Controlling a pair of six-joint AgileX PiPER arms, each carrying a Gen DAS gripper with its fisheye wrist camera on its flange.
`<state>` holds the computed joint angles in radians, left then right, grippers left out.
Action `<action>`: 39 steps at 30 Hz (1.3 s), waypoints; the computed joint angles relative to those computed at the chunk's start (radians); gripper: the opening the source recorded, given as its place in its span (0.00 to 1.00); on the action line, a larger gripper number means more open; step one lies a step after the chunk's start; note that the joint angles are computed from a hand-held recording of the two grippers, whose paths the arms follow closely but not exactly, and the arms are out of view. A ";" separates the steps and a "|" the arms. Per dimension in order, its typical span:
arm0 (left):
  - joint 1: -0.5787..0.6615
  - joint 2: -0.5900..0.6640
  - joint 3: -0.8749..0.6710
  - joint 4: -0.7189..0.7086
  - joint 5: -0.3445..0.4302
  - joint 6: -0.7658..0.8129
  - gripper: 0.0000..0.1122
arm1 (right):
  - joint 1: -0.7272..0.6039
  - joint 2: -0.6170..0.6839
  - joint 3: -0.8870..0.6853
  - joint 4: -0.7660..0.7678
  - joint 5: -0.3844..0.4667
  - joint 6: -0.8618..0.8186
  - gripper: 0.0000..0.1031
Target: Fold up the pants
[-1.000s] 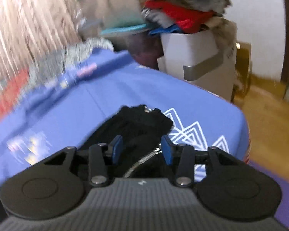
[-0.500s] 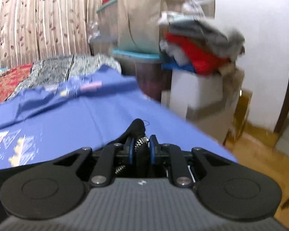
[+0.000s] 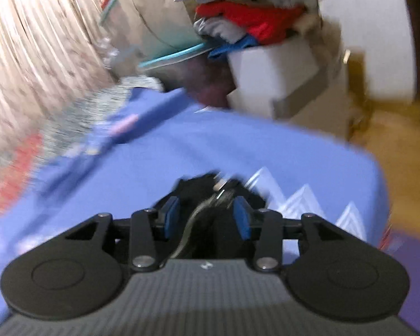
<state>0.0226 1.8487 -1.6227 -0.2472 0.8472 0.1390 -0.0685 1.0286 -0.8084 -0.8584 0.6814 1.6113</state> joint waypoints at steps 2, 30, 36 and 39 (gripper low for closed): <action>0.001 0.002 0.005 -0.008 -0.004 0.010 0.07 | -0.010 -0.112 0.068 0.161 -0.090 -0.076 0.45; 0.131 0.000 0.016 -0.291 0.051 0.186 0.07 | 0.316 0.118 0.061 0.767 -0.415 -0.192 0.07; 0.165 -0.032 0.045 -0.344 0.094 0.242 0.07 | 0.444 -0.082 0.027 0.488 -0.233 -0.009 0.05; 0.163 -0.056 0.100 -0.339 0.091 0.273 0.07 | 0.500 -0.096 0.012 0.477 -0.067 0.007 0.05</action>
